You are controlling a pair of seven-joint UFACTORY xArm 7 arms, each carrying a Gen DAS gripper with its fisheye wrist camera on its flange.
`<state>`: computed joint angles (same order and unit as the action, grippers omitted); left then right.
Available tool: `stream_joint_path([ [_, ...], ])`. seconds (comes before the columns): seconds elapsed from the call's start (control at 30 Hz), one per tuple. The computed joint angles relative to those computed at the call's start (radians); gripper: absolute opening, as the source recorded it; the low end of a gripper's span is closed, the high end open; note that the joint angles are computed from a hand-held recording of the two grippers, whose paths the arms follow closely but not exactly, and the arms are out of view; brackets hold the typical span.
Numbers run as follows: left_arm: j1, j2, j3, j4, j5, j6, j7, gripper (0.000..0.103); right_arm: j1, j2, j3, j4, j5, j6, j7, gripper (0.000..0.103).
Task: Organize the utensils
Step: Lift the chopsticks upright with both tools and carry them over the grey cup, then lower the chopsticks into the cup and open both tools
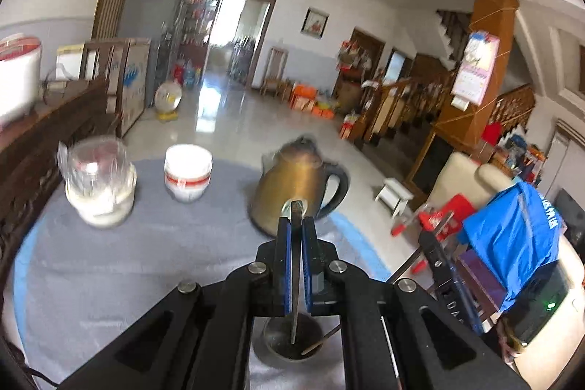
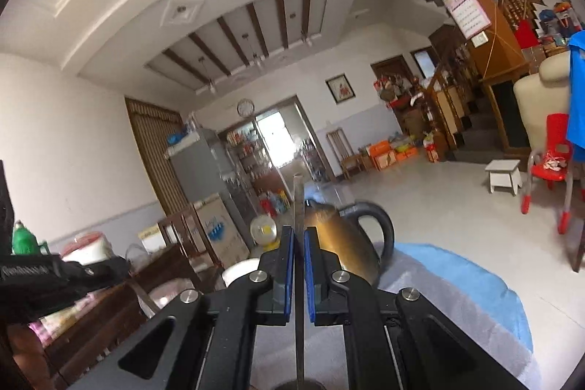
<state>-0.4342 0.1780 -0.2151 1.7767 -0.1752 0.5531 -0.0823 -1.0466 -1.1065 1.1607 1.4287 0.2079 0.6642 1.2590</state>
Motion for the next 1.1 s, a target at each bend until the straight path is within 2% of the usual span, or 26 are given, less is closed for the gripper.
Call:
stream_joint_path([
  [0.13,-0.012,0.026,0.01,0.006,0.049,0.071,-0.021,0.006,0.03,0.038,0.03,-0.018,0.021,0.012,-0.027,0.007],
  [0.3,0.0,0.024,0.01,0.004,0.041,0.159,0.013,0.009,0.102,0.102,0.042,-0.083,0.052,-0.023,-0.028,0.01],
  [0.33,0.008,0.011,0.008,-0.008,0.025,0.168,0.027,0.019,0.116,0.117,0.044,-0.087,0.047,-0.019,-0.027,0.01],
  [0.37,0.02,-0.01,0.005,-0.034,-0.006,0.171,0.052,0.038,0.135,0.132,0.043,-0.096,0.046,-0.018,-0.023,0.011],
  [0.43,0.03,-0.05,0.009,-0.093,-0.026,0.137,0.067,0.056,0.192,0.157,0.033,-0.141,0.049,-0.049,-0.005,0.024],
  [0.47,0.037,-0.084,0.014,-0.144,-0.031,0.102,0.075,0.057,0.22,0.159,0.023,-0.168,0.045,-0.063,0.006,0.043],
  [0.5,0.044,-0.112,0.017,-0.184,-0.043,0.086,0.095,0.057,0.254,0.146,0.006,-0.196,0.041,-0.076,0.027,0.071],
  [0.53,0.05,-0.132,0.02,-0.211,-0.052,0.08,0.11,0.057,0.273,0.117,-0.008,-0.211,0.029,-0.075,0.055,0.074],
  [0.57,0.058,-0.157,0.026,-0.246,-0.061,0.071,0.124,0.057,0.269,0.105,-0.007,-0.206,0.013,-0.071,0.075,0.074],
  [0.73,0.088,-0.272,0.053,-0.427,-0.02,0.053,0.108,0.057,0.38,0.055,-0.05,-0.268,-0.032,-0.052,0.163,0.072],
  [0.8,0.099,-0.3,0.062,-0.48,-0.019,0.062,0.108,0.057,0.426,0.055,-0.052,-0.291,-0.042,-0.05,0.192,0.067],
  [1.0,0.121,-0.335,0.078,-0.597,-0.03,0.145,0.077,0.057,0.532,0.156,0.018,-0.342,-0.06,-0.088,0.23,0.045],
  [1.1,0.126,-0.353,0.067,-0.653,0.011,0.144,0.06,0.057,0.572,0.21,0.057,-0.395,-0.047,-0.161,0.28,0.042],
])
